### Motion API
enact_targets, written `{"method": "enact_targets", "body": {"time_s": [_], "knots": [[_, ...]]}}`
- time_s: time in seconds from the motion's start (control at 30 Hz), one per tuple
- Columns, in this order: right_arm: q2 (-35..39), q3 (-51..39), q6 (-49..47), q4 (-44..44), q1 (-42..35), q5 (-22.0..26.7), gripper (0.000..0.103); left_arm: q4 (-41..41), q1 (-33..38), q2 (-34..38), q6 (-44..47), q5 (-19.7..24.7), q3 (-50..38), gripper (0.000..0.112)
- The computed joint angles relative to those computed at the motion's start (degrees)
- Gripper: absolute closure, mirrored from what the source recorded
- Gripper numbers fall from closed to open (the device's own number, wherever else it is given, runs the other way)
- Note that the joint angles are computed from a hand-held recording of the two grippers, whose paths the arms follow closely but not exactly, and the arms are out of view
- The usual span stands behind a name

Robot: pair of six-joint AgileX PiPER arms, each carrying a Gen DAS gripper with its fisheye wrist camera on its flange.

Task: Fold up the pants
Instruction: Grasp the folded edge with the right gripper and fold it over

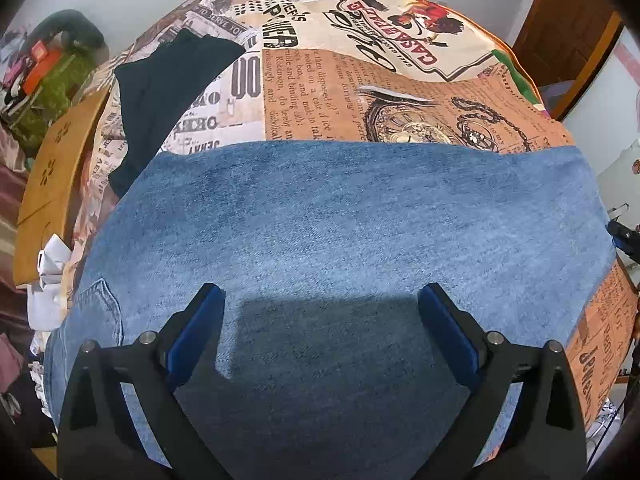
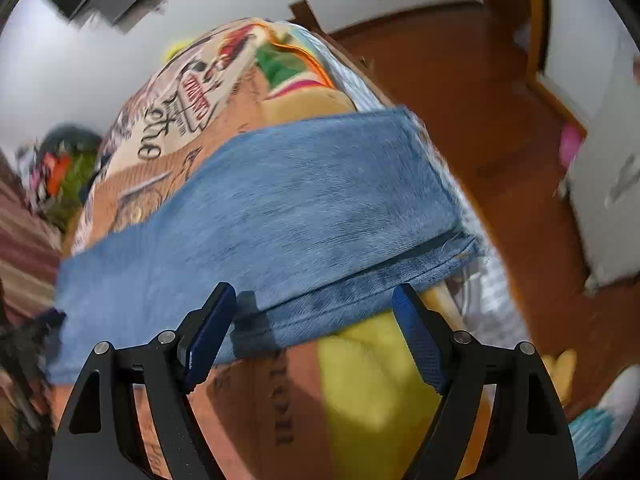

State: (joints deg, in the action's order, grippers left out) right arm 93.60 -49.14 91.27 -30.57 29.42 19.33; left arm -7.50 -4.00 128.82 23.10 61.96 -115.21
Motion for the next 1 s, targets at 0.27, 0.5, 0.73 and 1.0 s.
{"method": "enact_targets", "body": {"time_s": [0.27,0.5,0.73,1.0], "knots": [[2.8,-2.9,9.2,-9.8,0.9,1.8,0.046,-0.5,0.2,0.6,-0.7,-0.2,-0.4,0.009],[2.2,-2.8,12.9,-16.2,-0.4,3.2,0.093,0.3,-0.2,0.3,-1.5,-0.8,0.2,0.009],[1.8,-5.9,8.8,-18.4,4.3,15.8,0.098,0.8,-0.1,0.0,-1.0,0.1,-0.1,0.009],[0.9,-8.3,-4.4,-6.3,2.8,21.3,0.078,-1.2,1.1,-2.1,0.9,-0.3,2.5,0.009]]}}
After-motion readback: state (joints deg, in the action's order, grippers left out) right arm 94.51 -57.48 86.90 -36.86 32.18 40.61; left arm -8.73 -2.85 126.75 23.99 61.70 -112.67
